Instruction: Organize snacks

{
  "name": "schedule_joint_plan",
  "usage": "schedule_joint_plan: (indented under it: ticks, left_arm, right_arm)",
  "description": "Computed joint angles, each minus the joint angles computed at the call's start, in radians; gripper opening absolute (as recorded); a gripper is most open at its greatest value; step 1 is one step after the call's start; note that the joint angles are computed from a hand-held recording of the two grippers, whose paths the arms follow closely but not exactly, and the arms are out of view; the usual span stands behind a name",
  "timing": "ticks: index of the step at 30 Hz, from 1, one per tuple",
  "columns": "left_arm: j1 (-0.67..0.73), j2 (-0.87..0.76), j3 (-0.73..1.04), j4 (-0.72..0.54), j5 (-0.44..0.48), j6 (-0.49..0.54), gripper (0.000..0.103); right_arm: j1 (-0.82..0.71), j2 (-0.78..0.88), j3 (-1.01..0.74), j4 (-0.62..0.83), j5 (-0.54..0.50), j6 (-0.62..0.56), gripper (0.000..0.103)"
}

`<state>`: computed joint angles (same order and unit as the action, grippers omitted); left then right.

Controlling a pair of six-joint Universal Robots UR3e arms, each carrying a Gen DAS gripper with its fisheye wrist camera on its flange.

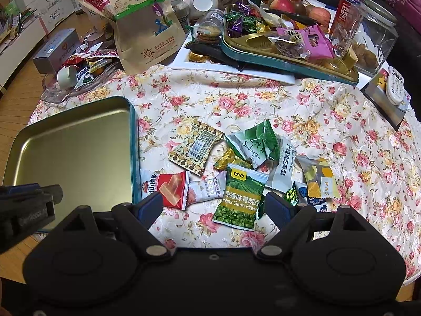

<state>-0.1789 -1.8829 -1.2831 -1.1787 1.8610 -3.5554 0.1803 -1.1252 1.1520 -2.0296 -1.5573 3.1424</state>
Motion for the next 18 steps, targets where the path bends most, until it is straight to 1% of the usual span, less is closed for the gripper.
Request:
schedule_joint_plan:
  ticks: [5,8,10,14,18]
  left_arm:
    - [-0.015,0.033,-0.058,0.118,0.049,-0.037,0.035]
    - [-0.029,0.05,-0.096,0.185,0.088,-0.058,0.035]
    - [-0.032,0.061,-0.118,0.226,0.095,-0.064,0.035]
    - [-0.029,0.072,-0.134,0.269,0.097,-0.081,0.036]
    - [-0.035,0.074,-0.139,0.3,0.117,-0.112,0.036]
  right_arm:
    - [0.008,-0.018,0.048,-0.091,-0.007,-0.017,0.088]
    - [0.018,-0.031,0.089,-0.172,-0.032,-0.032,0.088]
    - [0.026,-0.038,0.118,-0.229,-0.053,-0.047,0.088]
    - [0.043,-0.048,0.168,-0.355,-0.108,-0.046,0.088]
    - [0.041,-0.052,0.189,-0.424,-0.119,-0.033,0.088]
